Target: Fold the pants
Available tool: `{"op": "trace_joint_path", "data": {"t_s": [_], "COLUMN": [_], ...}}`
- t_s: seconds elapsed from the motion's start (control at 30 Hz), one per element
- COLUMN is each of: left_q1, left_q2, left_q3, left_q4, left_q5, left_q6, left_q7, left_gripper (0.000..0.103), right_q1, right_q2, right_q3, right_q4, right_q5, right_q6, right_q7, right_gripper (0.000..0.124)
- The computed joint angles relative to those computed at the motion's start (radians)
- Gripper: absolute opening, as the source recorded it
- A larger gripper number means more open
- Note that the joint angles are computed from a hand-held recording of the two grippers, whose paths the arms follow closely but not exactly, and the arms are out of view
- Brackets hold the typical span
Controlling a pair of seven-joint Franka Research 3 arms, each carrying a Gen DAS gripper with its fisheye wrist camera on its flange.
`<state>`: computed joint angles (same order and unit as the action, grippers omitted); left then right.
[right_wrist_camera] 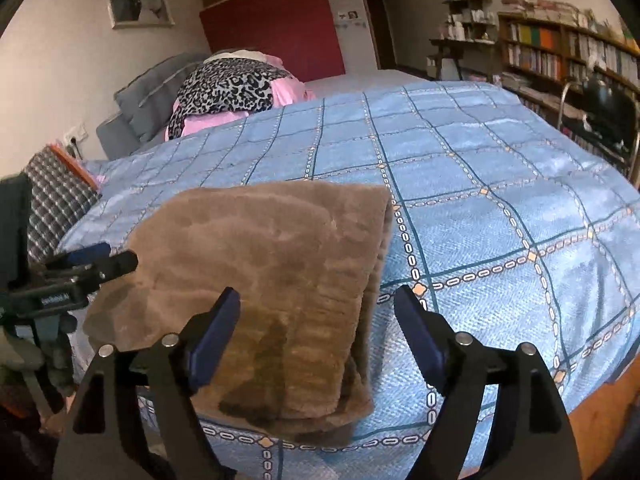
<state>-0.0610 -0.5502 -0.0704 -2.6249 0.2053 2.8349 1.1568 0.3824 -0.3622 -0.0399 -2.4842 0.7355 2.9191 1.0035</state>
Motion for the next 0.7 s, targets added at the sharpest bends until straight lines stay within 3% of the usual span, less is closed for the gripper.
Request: {"op": "trace_joint_path", "data": {"t_s": [0.33,0.47,0.6,0.7], "left_q1": [-0.010,-0.059,-0.143,-0.128], "left_q2": [0.020,0.050,0.082,0.102], "left_q3": [0.028,0.085,0.180,0.174], "left_q4": [0.007,0.018,0.028,0.041], "left_q5": [-0.026,-0.099,-0.249,-0.291], "left_q6": [-0.003,0.003,0.014,0.013], "left_q7": [0.031,0.093,0.200,0.237], "left_gripper": [0.100,0.100,0.100,0.100], "right_q1": [-0.015,-0.039,-0.064,-0.077], "right_q2": [0.075,0.116,0.153,0.174], "right_q3": [-0.026,-0.014,0.003,0.010], "right_q4": [0.058,0.092,0.121,0.136], "right_q5": [0.064,0.093,0.102,0.129], "right_q6": [-0.065,-0.097,-0.137,-0.156], "right_q7": [-0.012,-0.028,-0.043,-0.055], "right_gripper": [0.080,0.080,0.080,0.080]}}
